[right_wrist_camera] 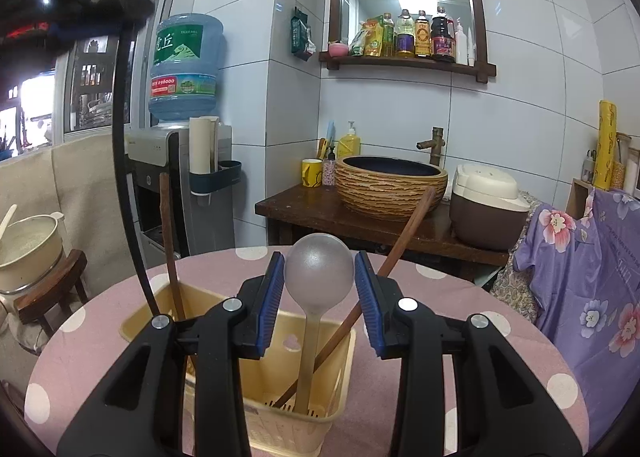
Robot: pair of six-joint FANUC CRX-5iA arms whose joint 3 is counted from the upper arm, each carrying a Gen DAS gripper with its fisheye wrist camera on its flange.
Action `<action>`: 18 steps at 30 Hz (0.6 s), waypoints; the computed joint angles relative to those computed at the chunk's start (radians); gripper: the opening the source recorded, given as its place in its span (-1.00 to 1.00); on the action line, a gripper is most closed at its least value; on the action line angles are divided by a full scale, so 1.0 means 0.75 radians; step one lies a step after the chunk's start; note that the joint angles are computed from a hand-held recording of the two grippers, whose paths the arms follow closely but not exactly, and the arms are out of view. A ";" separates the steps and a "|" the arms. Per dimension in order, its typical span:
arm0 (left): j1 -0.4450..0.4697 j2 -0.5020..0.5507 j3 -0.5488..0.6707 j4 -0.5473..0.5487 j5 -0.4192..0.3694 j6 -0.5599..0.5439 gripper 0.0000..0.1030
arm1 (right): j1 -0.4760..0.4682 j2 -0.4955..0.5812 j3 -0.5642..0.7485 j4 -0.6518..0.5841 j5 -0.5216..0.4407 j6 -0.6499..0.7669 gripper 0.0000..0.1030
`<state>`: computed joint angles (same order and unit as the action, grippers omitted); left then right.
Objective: Organize utensils
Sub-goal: 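Lower the grey spoon and black stick into the basket with both grippers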
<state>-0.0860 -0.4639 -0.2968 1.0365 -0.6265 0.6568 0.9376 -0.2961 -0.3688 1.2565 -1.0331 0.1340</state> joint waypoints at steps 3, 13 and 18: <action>0.004 -0.031 -0.076 -0.001 -0.012 -0.005 -0.84 | 0.025 -0.022 -0.031 0.000 -0.010 -0.019 -0.28; 0.050 -0.065 -0.157 -0.147 -0.158 0.068 -0.84 | 0.116 -0.056 -0.072 -0.063 -0.103 0.035 -0.28; 0.071 -0.086 -0.174 -0.195 -0.181 0.099 -0.82 | 0.130 -0.080 -0.097 -0.056 -0.115 0.007 0.09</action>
